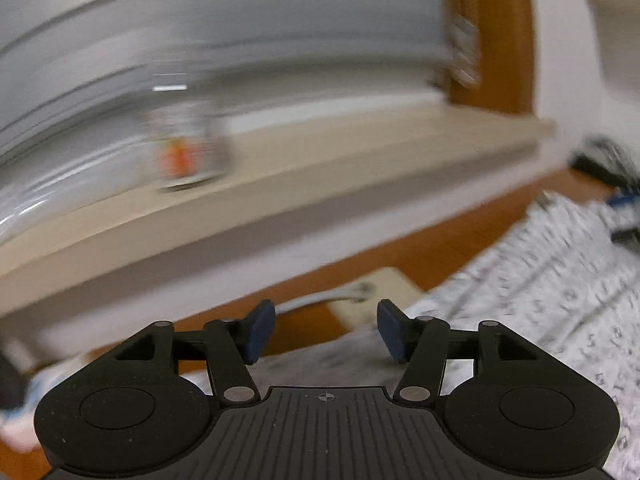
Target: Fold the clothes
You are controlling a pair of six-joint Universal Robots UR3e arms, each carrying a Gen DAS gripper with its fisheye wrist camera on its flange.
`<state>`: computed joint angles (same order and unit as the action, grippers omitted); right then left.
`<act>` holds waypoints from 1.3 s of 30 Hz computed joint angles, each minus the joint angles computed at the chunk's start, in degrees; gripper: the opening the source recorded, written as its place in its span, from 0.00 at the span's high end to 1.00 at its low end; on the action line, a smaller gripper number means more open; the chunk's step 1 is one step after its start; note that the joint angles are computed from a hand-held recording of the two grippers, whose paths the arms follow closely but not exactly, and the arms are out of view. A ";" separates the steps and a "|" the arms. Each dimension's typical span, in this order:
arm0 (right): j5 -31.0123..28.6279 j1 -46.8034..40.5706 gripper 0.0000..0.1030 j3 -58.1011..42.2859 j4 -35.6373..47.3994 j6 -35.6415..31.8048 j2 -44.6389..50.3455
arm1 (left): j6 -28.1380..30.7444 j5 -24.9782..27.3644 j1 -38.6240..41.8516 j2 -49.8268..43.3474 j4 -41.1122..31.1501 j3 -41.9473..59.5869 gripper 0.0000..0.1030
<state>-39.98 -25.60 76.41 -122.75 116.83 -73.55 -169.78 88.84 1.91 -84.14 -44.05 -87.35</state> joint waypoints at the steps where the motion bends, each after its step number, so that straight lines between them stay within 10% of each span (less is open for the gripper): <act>1: 0.00 0.00 0.24 0.00 0.00 0.00 0.00 | 1.31 0.75 -1.53 -3.14 -1.48 3.02 0.41; 20: 1.33 -0.38 0.22 0.27 2.21 -3.00 -0.44 | 2.62 -4.34 -8.33 -20.21 -10.15 24.02 0.30; 26: 1.62 -0.50 0.19 -0.32 3.26 -3.43 -0.23 | 0.73 -10.40 -7.20 -23.46 -9.80 27.21 0.57; 32: 1.85 -0.51 0.19 -0.83 4.05 -3.83 0.01 | 0.71 -9.62 -9.54 -28.88 -11.70 33.93 0.59; 35: 1.97 -0.51 0.19 -0.82 4.22 -4.07 0.00 | 2.31 -9.32 -10.34 -28.91 -10.28 33.95 0.99; 39: 1.93 -0.40 0.19 -0.58 4.31 -4.67 -0.16 | 1.28 -3.93 -12.20 -26.79 1.39 28.61 0.98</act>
<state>-38.05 -26.00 75.83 -118.44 112.16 -73.71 -168.50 84.91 -10.29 -110.93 -42.66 -58.75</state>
